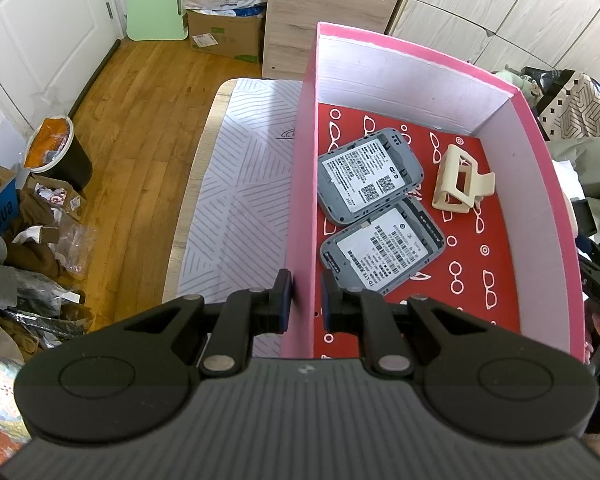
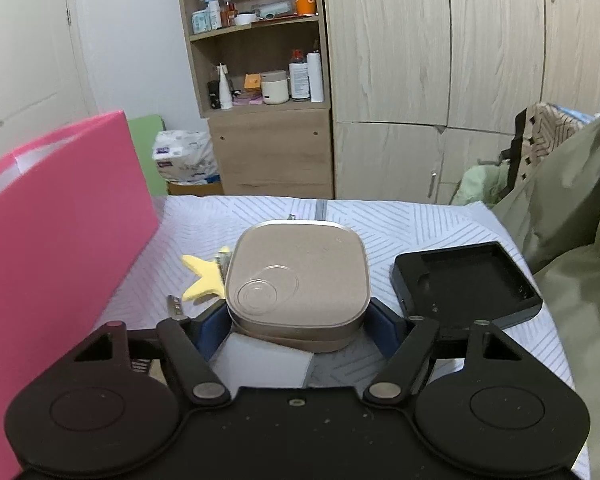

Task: Organize rigid objects
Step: 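Close the right gripper around the gold round case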

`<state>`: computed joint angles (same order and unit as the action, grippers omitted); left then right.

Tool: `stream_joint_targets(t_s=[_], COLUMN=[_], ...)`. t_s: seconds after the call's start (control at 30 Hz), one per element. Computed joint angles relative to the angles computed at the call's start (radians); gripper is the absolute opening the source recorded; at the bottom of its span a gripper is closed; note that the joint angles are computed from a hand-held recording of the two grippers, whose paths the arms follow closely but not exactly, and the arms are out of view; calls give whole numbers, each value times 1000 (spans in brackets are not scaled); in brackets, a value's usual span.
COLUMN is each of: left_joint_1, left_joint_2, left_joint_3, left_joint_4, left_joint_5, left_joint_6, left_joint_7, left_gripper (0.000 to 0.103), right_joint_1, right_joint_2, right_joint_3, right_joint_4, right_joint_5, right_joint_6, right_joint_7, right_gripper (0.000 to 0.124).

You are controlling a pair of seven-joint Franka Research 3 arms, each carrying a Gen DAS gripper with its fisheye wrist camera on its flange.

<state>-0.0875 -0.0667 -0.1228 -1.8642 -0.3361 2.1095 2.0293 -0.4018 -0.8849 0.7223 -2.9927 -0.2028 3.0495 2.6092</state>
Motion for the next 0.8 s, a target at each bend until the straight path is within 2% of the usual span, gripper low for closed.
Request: stream_joint_targets(t_s=[0.13,0.4,0.8], left_joint_1=[0,2,2], left_joint_2=[1,3,4], left_joint_3=[0,0,-1], left_joint_4=[1,3,2], left_joint_5=[-2,-7,-5], left_joint_6=[-1,-3,1], left_joint_7=[3,4,4], left_gripper=[13,13,13], right_joint_1=[19,104,58], right_joint_2=[-36,-56,-6], right_joint_3=[7,-56,-33], right_joint_4=[-1,-7,1], right_joint_5=[-16,-43,-46], right_joint_6=[-28,-71,-26], right_joint_7=[-6,-49,-58], right_gripper=[77,77,79])
